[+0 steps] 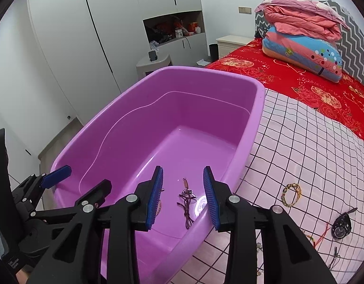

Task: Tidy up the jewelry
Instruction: 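Open both tools to drop the bracelet and necklace into the basin, then move both open tools back over the remaining jewelry on the bed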

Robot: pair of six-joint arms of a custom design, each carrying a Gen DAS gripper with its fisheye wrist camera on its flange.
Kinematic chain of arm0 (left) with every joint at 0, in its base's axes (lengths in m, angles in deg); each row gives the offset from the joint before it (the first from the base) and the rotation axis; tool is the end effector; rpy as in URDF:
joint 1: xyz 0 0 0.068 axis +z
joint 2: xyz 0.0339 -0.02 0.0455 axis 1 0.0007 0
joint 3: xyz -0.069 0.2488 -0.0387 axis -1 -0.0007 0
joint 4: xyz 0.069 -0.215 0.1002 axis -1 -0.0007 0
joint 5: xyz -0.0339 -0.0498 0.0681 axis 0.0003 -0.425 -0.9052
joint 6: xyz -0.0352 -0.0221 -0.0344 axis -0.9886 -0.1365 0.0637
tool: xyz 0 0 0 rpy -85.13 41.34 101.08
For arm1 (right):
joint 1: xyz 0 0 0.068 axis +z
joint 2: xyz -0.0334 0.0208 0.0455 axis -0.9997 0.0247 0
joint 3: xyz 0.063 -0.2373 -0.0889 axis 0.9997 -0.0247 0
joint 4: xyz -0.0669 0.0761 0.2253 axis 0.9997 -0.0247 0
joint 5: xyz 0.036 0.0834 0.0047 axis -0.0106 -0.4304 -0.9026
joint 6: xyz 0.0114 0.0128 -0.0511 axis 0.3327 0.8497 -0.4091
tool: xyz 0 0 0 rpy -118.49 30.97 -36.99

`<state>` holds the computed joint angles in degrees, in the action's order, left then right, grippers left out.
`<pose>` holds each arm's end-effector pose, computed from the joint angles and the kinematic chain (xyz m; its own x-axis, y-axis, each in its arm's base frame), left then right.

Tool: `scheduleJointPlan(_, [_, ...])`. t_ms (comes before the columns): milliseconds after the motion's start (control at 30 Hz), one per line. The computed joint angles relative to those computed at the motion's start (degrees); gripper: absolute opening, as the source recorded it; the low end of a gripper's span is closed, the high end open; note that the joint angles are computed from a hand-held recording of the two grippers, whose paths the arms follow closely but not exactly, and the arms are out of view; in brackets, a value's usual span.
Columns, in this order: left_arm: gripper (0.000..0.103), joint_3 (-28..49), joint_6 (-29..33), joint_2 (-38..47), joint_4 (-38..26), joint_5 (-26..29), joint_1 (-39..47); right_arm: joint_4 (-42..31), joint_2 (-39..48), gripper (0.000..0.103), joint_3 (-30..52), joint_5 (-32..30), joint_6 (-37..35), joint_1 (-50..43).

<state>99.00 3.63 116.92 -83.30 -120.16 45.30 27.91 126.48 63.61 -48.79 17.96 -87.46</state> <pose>0.2704 -0.2358 0.2833 -0.6517 -0.3847 -0.6537 -0.4961 0.8681 -0.0163 0.3742 0.0254 0.3013 -0.6279 -0.4329 -0.6468 -0.6590 0.7379 0.1457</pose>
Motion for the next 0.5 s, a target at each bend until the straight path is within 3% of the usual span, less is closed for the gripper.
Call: scheduleJointPlan(500, [0.095,8.36,-6.17,3.35,-8.08,-1.1,-5.06,-0.22,-5.85,0.055,-5.55,-2.18,-3.86,-6.68])
